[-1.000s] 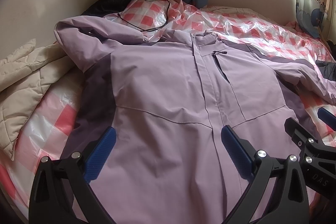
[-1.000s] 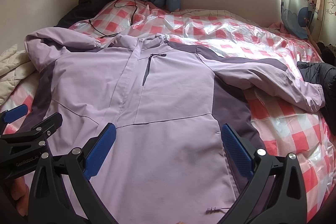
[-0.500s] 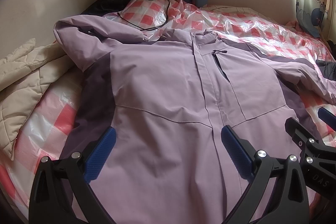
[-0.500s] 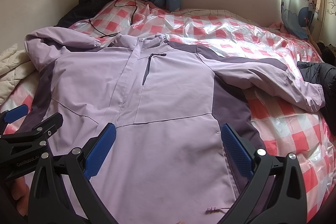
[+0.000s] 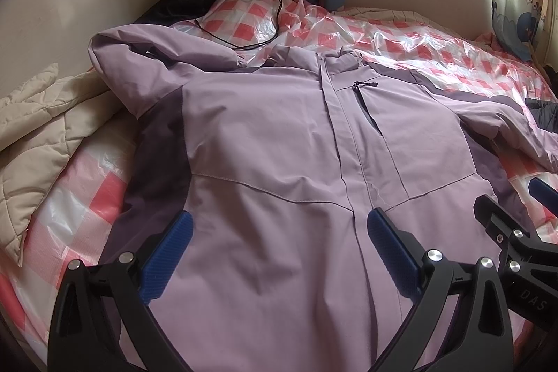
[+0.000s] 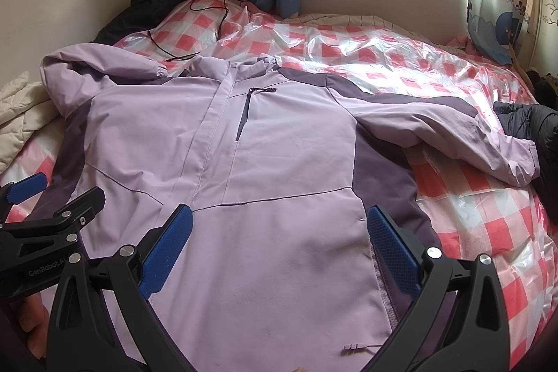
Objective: Fold large clothes
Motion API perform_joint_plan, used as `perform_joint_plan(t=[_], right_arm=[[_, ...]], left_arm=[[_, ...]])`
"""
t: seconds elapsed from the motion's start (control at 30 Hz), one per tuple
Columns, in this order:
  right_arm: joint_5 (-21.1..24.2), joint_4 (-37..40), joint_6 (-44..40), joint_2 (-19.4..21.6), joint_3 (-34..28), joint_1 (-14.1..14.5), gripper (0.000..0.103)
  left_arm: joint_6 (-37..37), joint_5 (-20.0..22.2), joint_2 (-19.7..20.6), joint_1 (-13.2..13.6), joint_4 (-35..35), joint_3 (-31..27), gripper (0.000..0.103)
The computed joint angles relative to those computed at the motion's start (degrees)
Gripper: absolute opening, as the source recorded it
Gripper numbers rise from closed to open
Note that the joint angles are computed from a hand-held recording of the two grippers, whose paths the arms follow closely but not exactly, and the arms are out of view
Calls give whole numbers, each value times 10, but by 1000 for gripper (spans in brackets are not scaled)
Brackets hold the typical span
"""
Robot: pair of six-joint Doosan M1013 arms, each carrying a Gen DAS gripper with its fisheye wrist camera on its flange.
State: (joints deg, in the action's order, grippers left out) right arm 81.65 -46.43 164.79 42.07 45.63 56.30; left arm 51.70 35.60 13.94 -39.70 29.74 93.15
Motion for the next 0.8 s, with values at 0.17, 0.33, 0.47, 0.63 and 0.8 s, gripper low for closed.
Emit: perform_joint_plan(t=[0.17,0.33,0.47,0.63,0.8], right_arm=[[-8,-3,23,-21,27,-3,97],[-74,31,149,-109,150,-27,97],[-230,66,317,-219,316,-63,97],[-306,49,521,-340,496,-107,97],[-315,-4,624,-410,589,-134,97]], left_arm=[[12,-7,1,4,-23,0,96],[65,2,17,10,-98,-24,96],[157,36,39,19,-205,-47,96],[180,61,46,34,-271,-53,96],[176,68,45,40,-281,-50,96]])
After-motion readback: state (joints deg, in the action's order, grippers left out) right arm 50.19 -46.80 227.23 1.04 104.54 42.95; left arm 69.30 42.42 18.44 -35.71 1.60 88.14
